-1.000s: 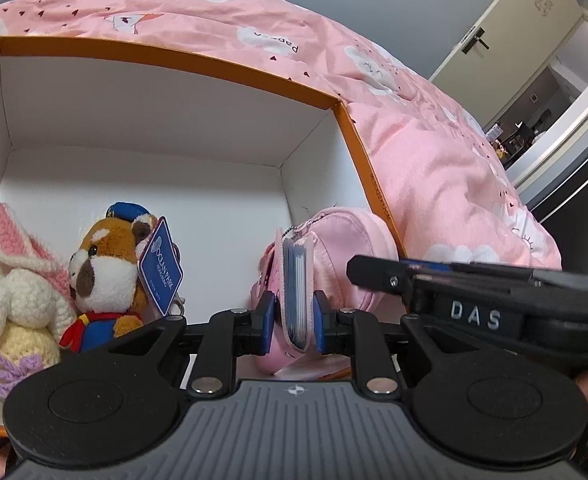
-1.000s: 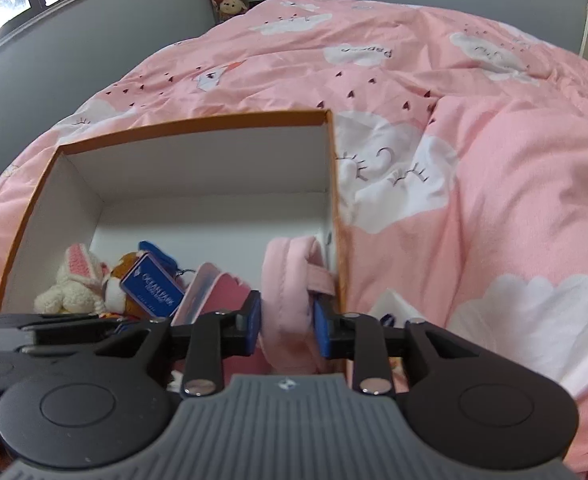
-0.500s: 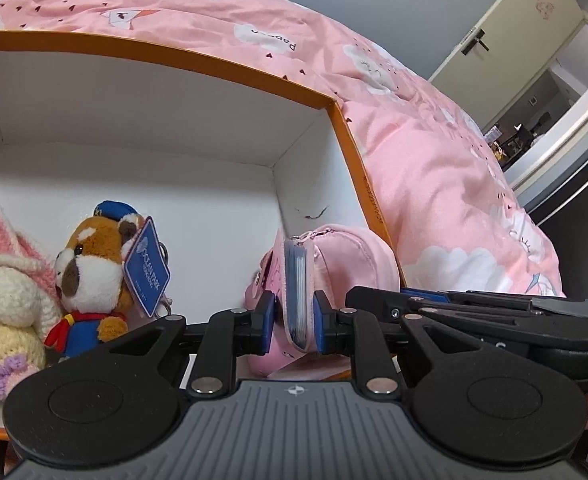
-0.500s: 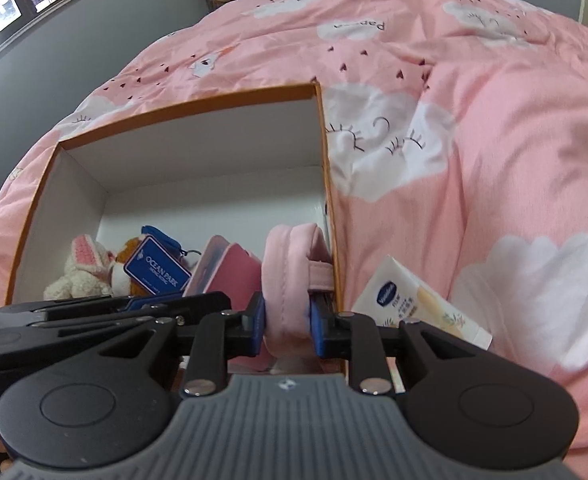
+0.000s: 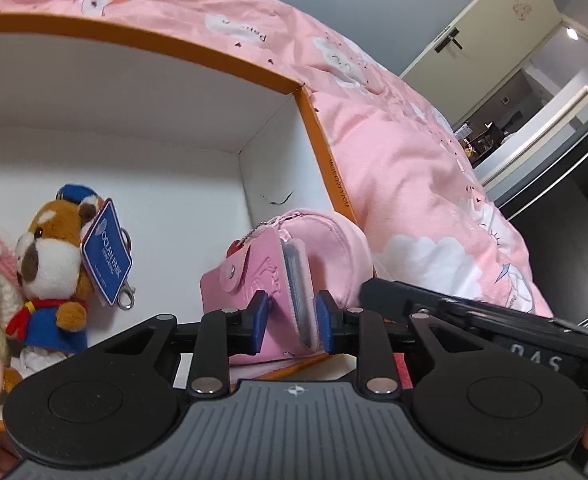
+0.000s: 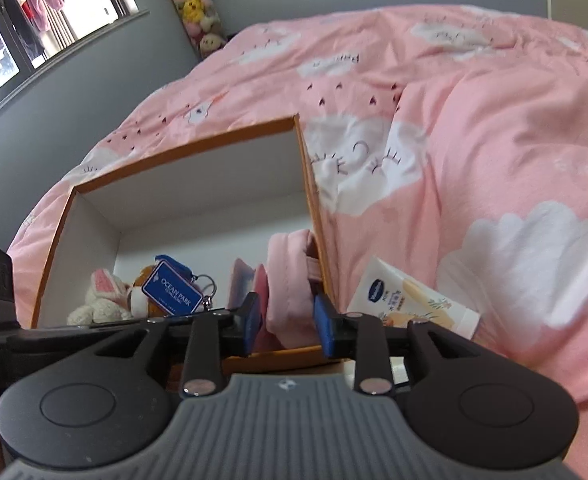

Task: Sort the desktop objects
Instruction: 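Open both tools to release the pouch and wallet, then withdraw from the box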

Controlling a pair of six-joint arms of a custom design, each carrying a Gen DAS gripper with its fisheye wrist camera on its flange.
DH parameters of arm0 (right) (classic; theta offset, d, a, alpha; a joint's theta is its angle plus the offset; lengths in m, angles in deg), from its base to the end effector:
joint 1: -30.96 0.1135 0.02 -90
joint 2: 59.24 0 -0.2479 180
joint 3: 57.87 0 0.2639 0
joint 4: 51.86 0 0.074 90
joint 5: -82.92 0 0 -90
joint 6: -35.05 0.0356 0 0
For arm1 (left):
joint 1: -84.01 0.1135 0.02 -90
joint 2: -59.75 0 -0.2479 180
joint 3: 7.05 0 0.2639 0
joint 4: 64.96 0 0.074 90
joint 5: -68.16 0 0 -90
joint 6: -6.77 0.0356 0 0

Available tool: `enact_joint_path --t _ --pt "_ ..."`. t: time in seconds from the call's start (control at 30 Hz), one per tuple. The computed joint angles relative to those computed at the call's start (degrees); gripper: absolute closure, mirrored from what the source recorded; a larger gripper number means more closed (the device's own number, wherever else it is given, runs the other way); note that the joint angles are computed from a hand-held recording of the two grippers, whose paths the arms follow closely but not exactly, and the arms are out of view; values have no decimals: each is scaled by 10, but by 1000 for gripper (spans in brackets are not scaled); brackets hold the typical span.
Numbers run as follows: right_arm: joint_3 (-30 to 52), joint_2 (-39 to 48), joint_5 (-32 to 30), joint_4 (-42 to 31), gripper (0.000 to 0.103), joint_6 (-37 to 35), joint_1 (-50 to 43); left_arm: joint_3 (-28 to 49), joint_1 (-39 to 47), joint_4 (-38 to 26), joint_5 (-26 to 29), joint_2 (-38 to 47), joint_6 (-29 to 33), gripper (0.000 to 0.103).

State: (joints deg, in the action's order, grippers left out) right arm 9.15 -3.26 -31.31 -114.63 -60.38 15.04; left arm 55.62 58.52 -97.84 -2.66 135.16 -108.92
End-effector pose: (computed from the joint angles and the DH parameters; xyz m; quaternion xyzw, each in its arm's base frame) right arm 0.2024 -0.0425 0.2859 0.0159 0.9261 0.1355 0.3517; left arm 0.2569 -0.1355 0.2183 0.0613 0.9131 -0.3000 0.2692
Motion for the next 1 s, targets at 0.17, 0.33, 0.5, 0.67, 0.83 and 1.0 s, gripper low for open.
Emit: enact_joint_path --t 0.17,0.33,0.5,0.67,0.83,1.0 --pt "-19 -21 28 17 71 4 8 3 -5 8 3 8 0 74" --pt "-33 -24 27 25 72 8 -1 -2 -3 18 8 9 1 72" --pt "-46 -40 27 29 72 8 -8 -7 -6 13 -6 -5 12 72" --pt "-52 -49 28 32 71 9 -16 -14 -5 11 -4 -23 16 70" --pt "-58 -54 30 34 71 11 -20 -21 -11 4 -22 -41 28 74" --pt "-61 -57 30 31 71 9 -18 -18 -14 6 -24 -35 36 88"
